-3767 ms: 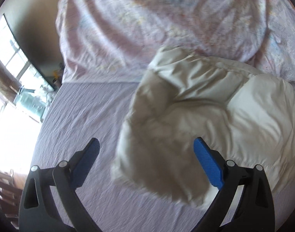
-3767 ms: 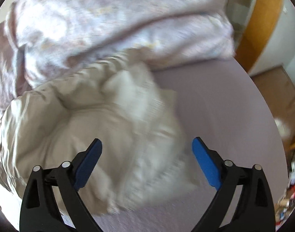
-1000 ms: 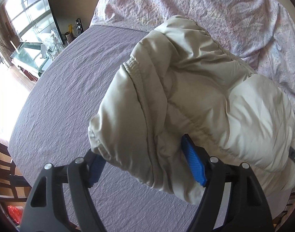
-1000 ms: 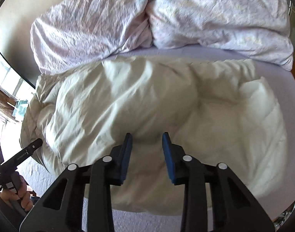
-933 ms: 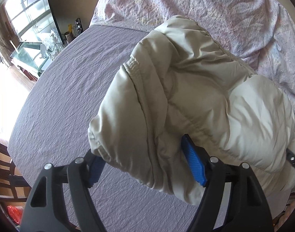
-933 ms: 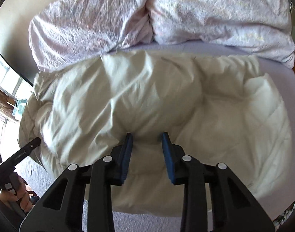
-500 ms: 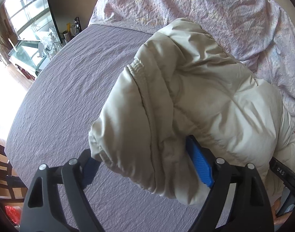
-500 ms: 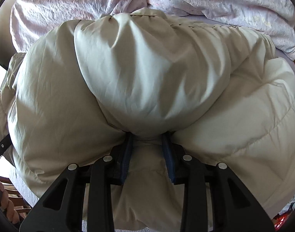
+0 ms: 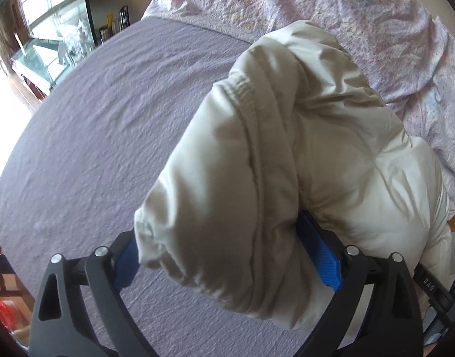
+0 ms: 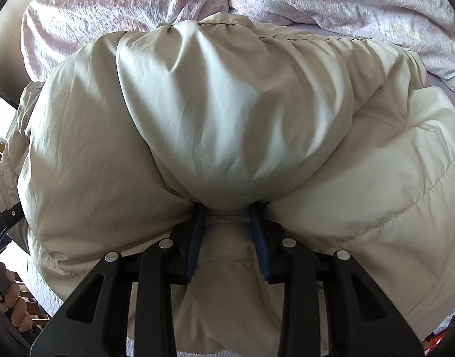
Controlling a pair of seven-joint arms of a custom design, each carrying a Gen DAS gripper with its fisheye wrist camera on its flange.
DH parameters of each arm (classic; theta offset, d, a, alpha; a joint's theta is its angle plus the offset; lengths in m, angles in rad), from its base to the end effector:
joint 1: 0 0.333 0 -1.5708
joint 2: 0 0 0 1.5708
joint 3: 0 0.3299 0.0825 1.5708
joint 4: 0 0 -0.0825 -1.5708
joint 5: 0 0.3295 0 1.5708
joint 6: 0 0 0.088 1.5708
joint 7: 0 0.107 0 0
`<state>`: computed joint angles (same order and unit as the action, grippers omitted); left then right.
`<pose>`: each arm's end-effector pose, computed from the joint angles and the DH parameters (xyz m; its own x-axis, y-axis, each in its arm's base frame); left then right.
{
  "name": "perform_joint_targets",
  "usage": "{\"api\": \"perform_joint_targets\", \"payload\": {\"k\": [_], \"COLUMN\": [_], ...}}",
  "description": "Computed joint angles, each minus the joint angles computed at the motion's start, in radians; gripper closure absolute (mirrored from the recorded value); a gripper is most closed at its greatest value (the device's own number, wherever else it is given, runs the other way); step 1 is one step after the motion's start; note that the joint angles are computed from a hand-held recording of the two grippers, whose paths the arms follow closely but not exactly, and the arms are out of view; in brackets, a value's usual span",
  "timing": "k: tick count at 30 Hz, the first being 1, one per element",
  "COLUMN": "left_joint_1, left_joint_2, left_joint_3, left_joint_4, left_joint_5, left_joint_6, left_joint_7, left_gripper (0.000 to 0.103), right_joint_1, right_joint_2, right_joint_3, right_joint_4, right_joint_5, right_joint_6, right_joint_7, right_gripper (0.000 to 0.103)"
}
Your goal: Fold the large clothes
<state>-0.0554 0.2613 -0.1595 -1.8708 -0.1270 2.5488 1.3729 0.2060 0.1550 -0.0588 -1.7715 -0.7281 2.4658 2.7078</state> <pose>0.5992 -0.1202 0.4643 0.0430 -0.9738 0.2233 -0.9246 -0.1234 -0.3605 0.5933 0.0917 0.5619 -0.4962 -0.8677 -0.0286 -0.6026 0.3679 -0.7082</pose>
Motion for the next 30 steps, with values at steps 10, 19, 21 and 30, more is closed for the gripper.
{"api": "perform_joint_targets", "payload": {"k": [10, 19, 21, 30], "left_joint_1": [0.061, -0.044, -0.048, -0.059], "left_joint_2": [0.023, -0.005, -0.010, -0.105], "left_joint_3": [-0.075, -0.006, -0.007, -0.062], "left_joint_4": [-0.024, 0.015, 0.025, 0.031], "left_joint_5": [-0.241, -0.019, 0.000, -0.086], "left_joint_6": [0.066, 0.036, 0.031, 0.070], "left_joint_7": [0.152, -0.007, -0.020, 0.082], "left_gripper": [0.042, 0.076, 0.077, 0.079], "right_joint_1": [-0.003, -0.007, -0.010, -0.029], "right_joint_2": [-0.008, -0.011, -0.013, -0.030], "right_joint_3": [0.000, 0.001, 0.001, -0.001], "right_joint_4": [-0.018, -0.023, -0.025, -0.058], "right_joint_5": [-0.004, 0.001, 0.004, 0.030], "right_joint_6": [0.026, 0.033, 0.037, 0.087], "right_joint_7": [0.004, -0.007, -0.016, -0.050], "right_gripper": [0.069, 0.069, 0.069, 0.069]}}
